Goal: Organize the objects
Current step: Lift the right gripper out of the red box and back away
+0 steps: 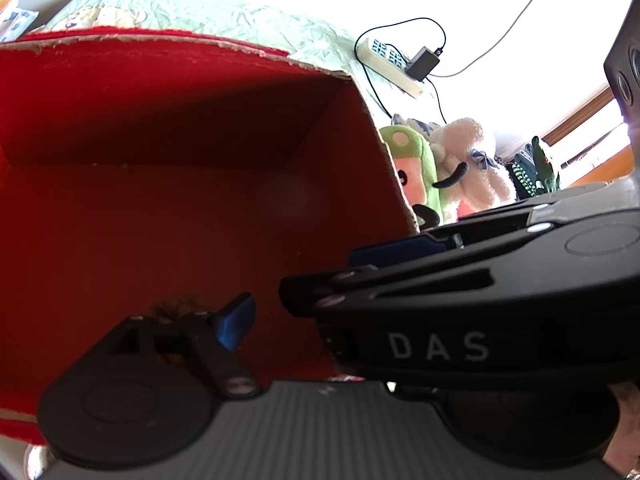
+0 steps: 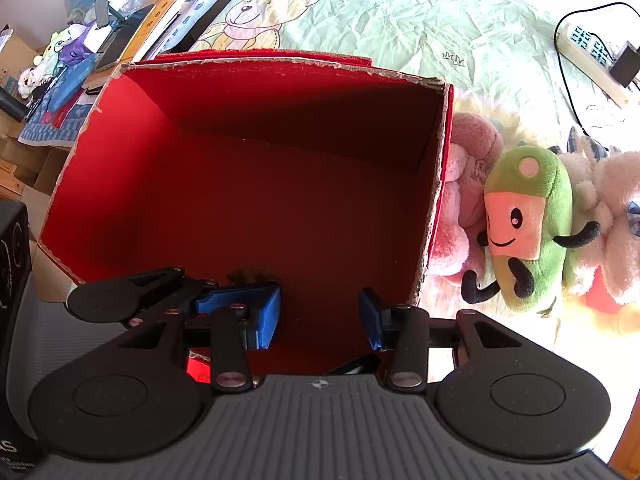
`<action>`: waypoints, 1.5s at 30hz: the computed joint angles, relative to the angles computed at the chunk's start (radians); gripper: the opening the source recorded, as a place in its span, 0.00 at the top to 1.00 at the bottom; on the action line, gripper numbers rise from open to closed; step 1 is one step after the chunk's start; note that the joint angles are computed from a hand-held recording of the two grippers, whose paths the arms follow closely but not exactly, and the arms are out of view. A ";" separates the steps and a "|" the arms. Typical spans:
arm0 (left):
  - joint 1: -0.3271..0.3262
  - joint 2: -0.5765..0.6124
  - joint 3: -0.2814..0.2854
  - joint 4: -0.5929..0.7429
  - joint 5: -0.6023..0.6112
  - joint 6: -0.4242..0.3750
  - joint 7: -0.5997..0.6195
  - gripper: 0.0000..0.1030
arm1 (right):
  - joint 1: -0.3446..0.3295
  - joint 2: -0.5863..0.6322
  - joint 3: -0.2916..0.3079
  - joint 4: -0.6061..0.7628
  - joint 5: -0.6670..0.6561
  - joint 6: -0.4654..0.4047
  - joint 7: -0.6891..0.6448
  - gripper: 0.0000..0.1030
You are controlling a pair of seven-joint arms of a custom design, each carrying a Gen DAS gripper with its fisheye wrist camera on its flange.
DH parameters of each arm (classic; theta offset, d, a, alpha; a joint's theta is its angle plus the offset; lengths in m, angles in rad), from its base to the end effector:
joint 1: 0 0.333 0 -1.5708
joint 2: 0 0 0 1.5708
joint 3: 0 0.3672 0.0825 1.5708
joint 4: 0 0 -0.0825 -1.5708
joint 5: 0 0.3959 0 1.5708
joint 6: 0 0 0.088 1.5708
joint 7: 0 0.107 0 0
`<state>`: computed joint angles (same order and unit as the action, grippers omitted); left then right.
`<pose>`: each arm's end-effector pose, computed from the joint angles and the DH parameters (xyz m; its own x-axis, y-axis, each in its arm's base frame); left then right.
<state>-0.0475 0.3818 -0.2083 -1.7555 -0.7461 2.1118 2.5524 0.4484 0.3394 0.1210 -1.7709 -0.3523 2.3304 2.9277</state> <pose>0.6571 -0.1881 0.4087 -0.7128 -0.5078 0.4837 -0.6993 0.5674 -0.4348 0.5904 0.3604 0.4362 -0.5293 -0.8378 -0.1344 -0.7862 0.5438 -0.2937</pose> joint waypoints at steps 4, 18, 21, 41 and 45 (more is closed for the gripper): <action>0.003 -0.005 0.002 -0.003 -0.001 0.005 0.004 0.23 | 0.005 -0.001 -0.003 -0.004 -0.008 0.008 0.019 0.55; 0.020 -0.008 0.029 0.016 0.016 0.109 0.001 0.21 | -0.001 -0.027 -0.035 -0.052 -0.095 0.129 0.168 0.56; 0.014 -0.004 0.040 0.020 0.054 0.191 -0.024 0.21 | -0.007 -0.017 -0.037 -0.051 -0.108 0.169 0.189 0.56; 0.033 -0.071 0.002 -0.112 0.123 0.582 0.149 0.16 | -0.295 0.176 0.266 -0.070 0.401 0.649 -0.123 0.63; 0.023 -0.073 0.017 -0.115 0.133 0.594 0.180 0.14 | -0.355 0.211 0.346 -0.046 0.448 0.619 -0.181 0.61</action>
